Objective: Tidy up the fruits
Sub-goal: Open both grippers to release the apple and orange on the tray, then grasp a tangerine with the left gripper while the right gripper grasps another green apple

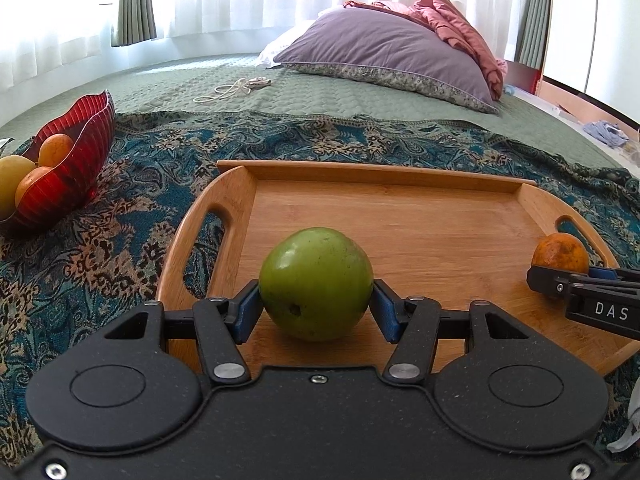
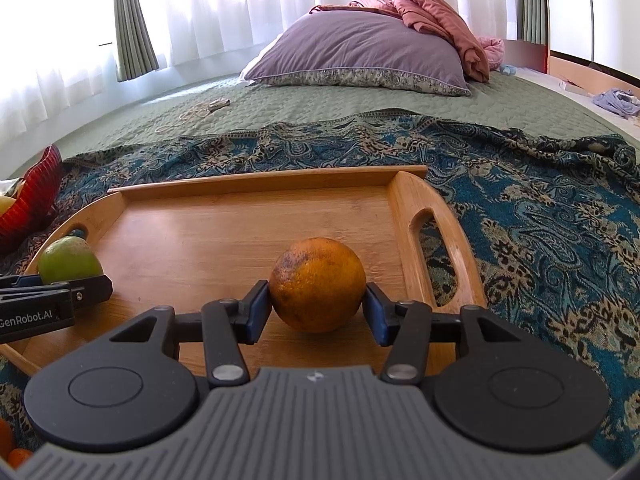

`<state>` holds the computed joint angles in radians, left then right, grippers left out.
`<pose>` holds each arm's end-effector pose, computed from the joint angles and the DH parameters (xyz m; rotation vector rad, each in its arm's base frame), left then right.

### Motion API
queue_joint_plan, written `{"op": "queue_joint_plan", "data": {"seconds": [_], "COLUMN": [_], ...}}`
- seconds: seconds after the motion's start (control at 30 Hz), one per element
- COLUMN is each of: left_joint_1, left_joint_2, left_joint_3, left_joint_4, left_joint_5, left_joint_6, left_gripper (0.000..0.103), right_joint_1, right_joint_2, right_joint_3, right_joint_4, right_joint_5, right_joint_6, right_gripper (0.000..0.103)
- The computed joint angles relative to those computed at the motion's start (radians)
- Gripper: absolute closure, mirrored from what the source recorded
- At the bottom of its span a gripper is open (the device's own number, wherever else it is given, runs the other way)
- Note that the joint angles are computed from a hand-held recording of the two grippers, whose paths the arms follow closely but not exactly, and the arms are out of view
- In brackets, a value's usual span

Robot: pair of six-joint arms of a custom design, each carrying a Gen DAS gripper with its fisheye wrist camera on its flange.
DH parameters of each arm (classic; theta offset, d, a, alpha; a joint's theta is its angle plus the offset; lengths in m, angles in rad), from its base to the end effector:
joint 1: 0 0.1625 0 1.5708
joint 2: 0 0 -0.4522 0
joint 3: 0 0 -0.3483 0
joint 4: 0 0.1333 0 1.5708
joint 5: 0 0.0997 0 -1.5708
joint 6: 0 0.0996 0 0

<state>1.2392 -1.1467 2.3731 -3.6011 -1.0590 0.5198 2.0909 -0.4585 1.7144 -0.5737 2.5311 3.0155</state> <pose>0.0304 -0.4709 0.2583 0.7488 2.2984 -0.9577 0.2908 -0.4037 -0.0819 0.1722 -2.1464 1.1888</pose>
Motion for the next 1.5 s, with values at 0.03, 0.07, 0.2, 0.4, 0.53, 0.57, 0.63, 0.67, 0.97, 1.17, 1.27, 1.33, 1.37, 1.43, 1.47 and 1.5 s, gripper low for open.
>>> {"op": "queue_joint_plan", "data": {"seconds": [0.03,0.07,0.2,0.4,0.53,0.57,0.63,0.67,0.97,1.17,1.27,1.33,1.37,1.43,1.47,1.5], "left_joint_1": [0.001,0.0,-0.013,-0.023,-0.027,-0.028,-0.028,-0.027,-0.002,0.015,0.016,0.012,0.009,0.01,0.012,0.015], "left_joint_2": [0.0,0.0,-0.015,-0.085,-0.142,-0.156,-0.184,-0.195,-0.266,-0.32,-0.339,-0.351,-0.356,-0.371,-0.381,-0.39], "left_joint_3": [0.004,0.008,0.027,0.06,0.108,0.121,0.151,0.164,0.293,0.354,0.38,0.397,0.403,0.412,0.414,0.414], "left_joint_4": [-0.017,-0.034,-0.075,-0.057,-0.063,-0.065,-0.068,-0.072,-0.157,-0.151,-0.163,-0.169,-0.17,-0.158,-0.144,-0.128], "left_joint_5": [-0.007,-0.012,-0.027,-0.06,-0.085,-0.087,-0.095,-0.1,-0.151,-0.197,-0.211,-0.215,-0.215,-0.219,-0.223,-0.227], "left_joint_6": [0.011,0.024,0.065,0.065,0.085,0.088,0.094,0.098,0.136,0.156,0.178,0.19,0.191,0.186,0.182,0.18], "left_gripper": [0.045,0.038,0.025,0.016,0.012,0.012,0.011,0.01,0.006,0.004,0.003,0.002,0.002,0.002,0.002,0.002], "right_joint_1": [0.001,0.002,0.009,0.033,0.061,0.068,0.081,0.087,0.138,0.181,0.202,0.218,0.226,0.239,0.245,0.251], "right_joint_2": [0.0,-0.001,-0.011,-0.034,-0.044,-0.045,-0.046,-0.047,-0.042,-0.024,-0.02,-0.017,-0.016,-0.012,-0.009,-0.006], "right_joint_3": [0.001,0.002,0.027,0.078,0.122,0.134,0.153,0.163,0.25,0.292,0.307,0.319,0.323,0.332,0.335,0.336], "right_joint_4": [0.001,0.002,-0.048,-0.129,-0.203,-0.22,-0.25,-0.26,-0.335,-0.367,-0.375,-0.387,-0.393,-0.403,-0.405,-0.406], "right_joint_5": [0.001,0.002,0.004,0.0,0.002,0.004,0.004,0.002,-0.024,-0.023,-0.026,-0.029,-0.029,-0.032,-0.032,-0.03], "right_joint_6": [0.0,0.001,-0.017,-0.058,-0.123,-0.137,-0.155,-0.159,-0.116,-0.101,-0.109,-0.121,-0.126,-0.133,-0.133,-0.134], "right_gripper": [0.046,0.046,0.032,0.024,0.019,0.019,0.017,0.017,0.013,0.011,0.01,0.008,0.007,0.005,0.005,0.004]}}
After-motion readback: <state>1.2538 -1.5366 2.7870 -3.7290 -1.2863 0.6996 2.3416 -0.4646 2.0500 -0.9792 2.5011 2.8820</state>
